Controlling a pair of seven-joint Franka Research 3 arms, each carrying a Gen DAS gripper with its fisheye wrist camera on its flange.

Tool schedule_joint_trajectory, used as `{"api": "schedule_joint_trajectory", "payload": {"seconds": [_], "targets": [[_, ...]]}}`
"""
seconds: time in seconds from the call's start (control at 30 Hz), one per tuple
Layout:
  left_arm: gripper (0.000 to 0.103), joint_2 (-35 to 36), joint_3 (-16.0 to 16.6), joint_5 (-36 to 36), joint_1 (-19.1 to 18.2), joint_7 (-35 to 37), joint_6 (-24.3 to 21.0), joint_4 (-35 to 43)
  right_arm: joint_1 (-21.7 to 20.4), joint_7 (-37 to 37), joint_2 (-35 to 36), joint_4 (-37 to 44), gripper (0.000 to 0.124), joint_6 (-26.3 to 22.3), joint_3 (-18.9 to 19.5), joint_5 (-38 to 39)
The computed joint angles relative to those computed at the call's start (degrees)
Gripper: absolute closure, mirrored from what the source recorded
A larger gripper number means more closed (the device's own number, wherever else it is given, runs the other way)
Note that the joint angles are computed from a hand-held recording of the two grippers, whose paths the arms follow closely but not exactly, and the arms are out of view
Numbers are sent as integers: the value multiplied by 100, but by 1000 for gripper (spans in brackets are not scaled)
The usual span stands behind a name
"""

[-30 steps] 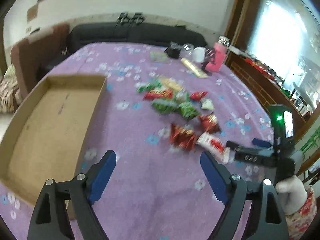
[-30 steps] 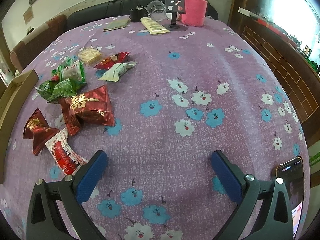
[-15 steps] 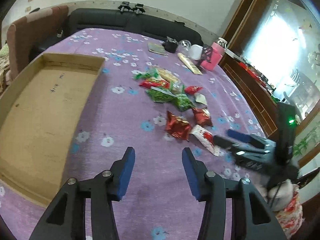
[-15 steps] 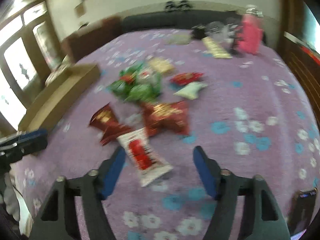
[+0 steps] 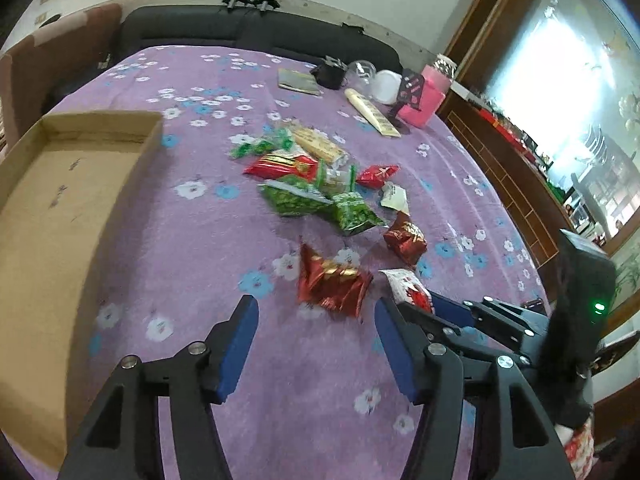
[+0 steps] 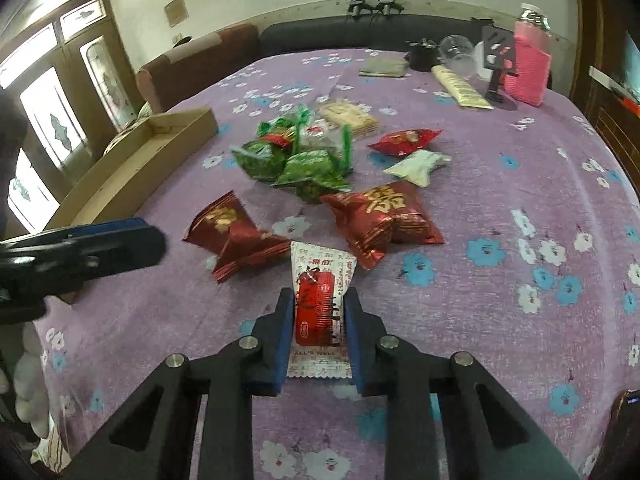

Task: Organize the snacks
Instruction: 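Grasp the red-and-white packet with the right tool while the left tool grasps a red foil candy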

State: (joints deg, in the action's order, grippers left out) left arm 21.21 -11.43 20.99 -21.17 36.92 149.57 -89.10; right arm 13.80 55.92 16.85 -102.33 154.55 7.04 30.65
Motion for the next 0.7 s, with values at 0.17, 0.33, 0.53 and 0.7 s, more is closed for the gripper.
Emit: {"api": "schedule_joint_trajectory", "payload": {"seconds": [0.17, 0.33, 0.53, 0.7], "targets": [[39, 708, 63, 119, -161, 345, -585, 994, -94, -53, 10, 16, 101, 95, 30, 222], [39, 1182, 31, -73, -205, 668, -845, 1604, -154, -5, 92, 145, 101, -26, 25, 354], [62, 1264, 145, 87, -374, 881, -834, 1714, -135, -23, 101, 142, 101, -16, 23, 340], [63, 829, 168, 16, -269, 607, -295, 1038, -133, -17, 95, 136, 101, -8, 24, 340]]}}
